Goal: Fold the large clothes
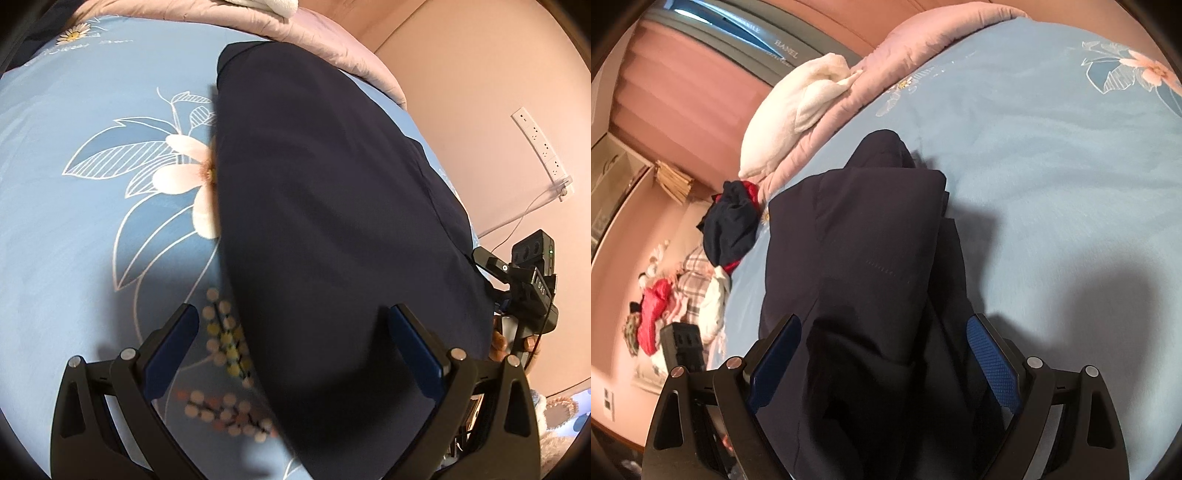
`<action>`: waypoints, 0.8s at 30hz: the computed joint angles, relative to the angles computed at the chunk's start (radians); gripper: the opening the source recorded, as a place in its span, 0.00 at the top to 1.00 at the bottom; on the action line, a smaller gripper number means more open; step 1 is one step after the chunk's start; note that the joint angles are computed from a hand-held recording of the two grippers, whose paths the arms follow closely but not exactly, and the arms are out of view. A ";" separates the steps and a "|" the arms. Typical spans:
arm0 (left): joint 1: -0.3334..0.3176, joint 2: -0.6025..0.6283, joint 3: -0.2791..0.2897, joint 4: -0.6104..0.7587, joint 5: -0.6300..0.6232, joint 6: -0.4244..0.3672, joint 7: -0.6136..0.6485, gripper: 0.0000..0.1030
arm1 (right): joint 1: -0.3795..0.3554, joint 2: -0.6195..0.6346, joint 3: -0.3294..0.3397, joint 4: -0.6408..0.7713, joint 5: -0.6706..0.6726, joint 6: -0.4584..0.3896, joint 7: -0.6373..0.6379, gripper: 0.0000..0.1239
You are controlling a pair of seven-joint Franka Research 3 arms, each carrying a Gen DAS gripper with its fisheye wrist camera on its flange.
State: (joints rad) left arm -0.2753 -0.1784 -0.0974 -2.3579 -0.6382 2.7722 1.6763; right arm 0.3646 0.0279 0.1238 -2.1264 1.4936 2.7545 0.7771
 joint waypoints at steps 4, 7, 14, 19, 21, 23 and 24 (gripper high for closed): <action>0.001 0.038 0.006 0.033 -0.047 -0.015 0.040 0.01 | -0.012 0.018 -0.006 0.021 0.011 -0.053 -0.017 0.26; 0.012 0.056 -0.004 0.048 -0.080 -0.019 0.071 0.01 | -0.027 0.033 -0.010 0.036 0.042 -0.108 -0.047 0.26; 0.038 0.090 -0.029 0.085 -0.120 -0.037 0.126 0.01 | -0.074 0.057 -0.024 0.043 0.166 -0.263 -0.100 0.24; 0.048 0.112 -0.049 0.105 -0.146 -0.035 0.144 0.01 | -0.070 0.083 -0.012 0.076 0.111 -0.258 -0.077 0.18; 0.053 0.135 -0.054 0.131 -0.155 -0.041 0.157 0.01 | -0.067 0.095 -0.008 0.093 0.077 -0.247 -0.066 0.18; 0.060 0.149 -0.064 0.148 -0.156 -0.046 0.163 0.01 | -0.059 0.116 -0.002 0.118 0.000 -0.222 -0.013 0.18; 0.063 0.156 -0.069 0.156 -0.165 -0.049 0.177 0.01 | -0.059 0.127 0.001 0.130 -0.025 -0.217 -0.002 0.18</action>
State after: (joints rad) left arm -0.2120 -0.0225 -0.1666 -2.2019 -0.8031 2.7233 1.8534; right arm 0.3060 0.1546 0.1246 -1.9965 1.4683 2.5374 0.7747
